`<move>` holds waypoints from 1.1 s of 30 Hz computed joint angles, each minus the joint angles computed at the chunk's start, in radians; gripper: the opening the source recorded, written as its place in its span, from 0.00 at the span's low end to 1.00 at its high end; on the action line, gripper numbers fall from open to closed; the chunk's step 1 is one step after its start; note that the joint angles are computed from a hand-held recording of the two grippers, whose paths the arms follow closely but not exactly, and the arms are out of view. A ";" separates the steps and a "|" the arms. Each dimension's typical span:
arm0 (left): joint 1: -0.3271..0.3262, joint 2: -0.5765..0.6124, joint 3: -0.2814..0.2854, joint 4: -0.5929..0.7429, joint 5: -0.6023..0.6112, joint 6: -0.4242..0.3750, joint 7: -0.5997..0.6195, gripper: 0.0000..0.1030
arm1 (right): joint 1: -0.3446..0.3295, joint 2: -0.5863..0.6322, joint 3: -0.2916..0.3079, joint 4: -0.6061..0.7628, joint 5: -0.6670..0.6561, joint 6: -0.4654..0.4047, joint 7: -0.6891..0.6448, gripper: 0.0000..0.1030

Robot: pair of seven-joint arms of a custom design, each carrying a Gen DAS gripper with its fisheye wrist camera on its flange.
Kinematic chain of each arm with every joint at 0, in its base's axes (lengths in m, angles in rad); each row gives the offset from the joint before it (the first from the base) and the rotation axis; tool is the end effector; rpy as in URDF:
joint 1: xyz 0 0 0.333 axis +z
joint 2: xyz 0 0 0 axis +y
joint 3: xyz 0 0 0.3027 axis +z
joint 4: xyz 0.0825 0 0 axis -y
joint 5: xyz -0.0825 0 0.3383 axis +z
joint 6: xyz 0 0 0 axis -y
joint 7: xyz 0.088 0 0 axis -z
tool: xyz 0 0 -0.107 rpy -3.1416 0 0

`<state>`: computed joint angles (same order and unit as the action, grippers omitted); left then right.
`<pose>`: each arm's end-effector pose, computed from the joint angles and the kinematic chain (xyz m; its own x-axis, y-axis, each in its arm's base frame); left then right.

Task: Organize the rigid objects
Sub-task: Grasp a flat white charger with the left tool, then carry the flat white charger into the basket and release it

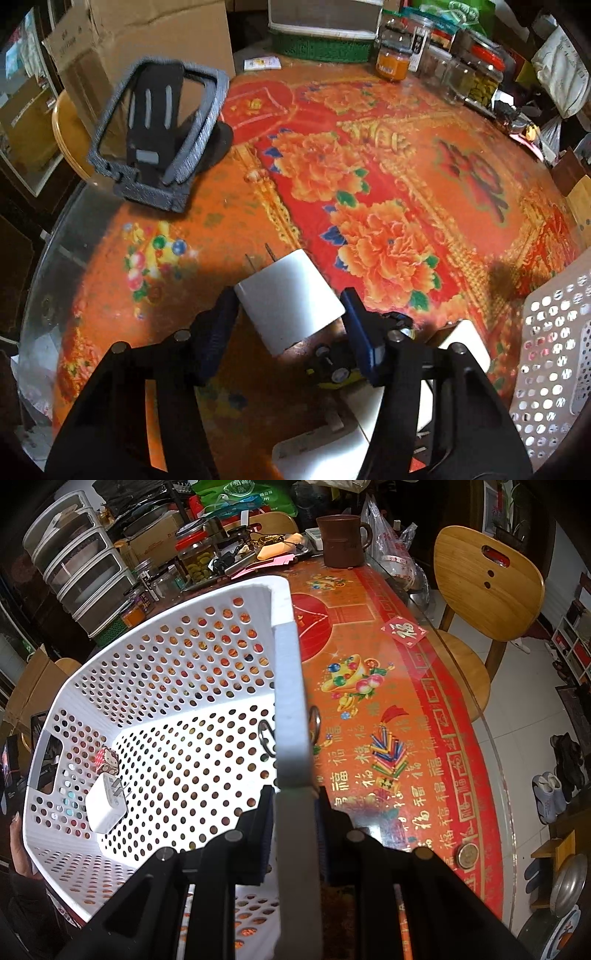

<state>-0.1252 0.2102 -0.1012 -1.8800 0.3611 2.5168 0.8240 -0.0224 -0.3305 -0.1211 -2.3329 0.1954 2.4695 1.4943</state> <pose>0.5873 -0.1345 0.4547 0.2645 -0.9634 0.0442 -0.8452 -0.2536 -0.4704 0.4435 -0.0691 0.5224 -0.1477 -0.9723 -0.1811 -0.8701 0.2148 -0.4436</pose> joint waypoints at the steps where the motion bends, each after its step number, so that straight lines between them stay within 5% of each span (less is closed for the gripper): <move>1: -0.003 -0.013 0.002 -0.006 0.013 0.001 -0.004 0.53 | 0.000 0.000 0.000 0.001 0.000 0.000 -0.001 0.18; 13: -0.017 -0.181 -0.045 -0.044 0.110 -0.007 -0.038 0.53 | 0.000 0.001 0.003 0.002 -0.002 0.001 0.003 0.18; 33: -0.079 -0.277 -0.150 -0.009 0.266 -0.081 -0.139 0.53 | 0.004 0.003 0.000 0.003 0.008 -0.002 -0.009 0.18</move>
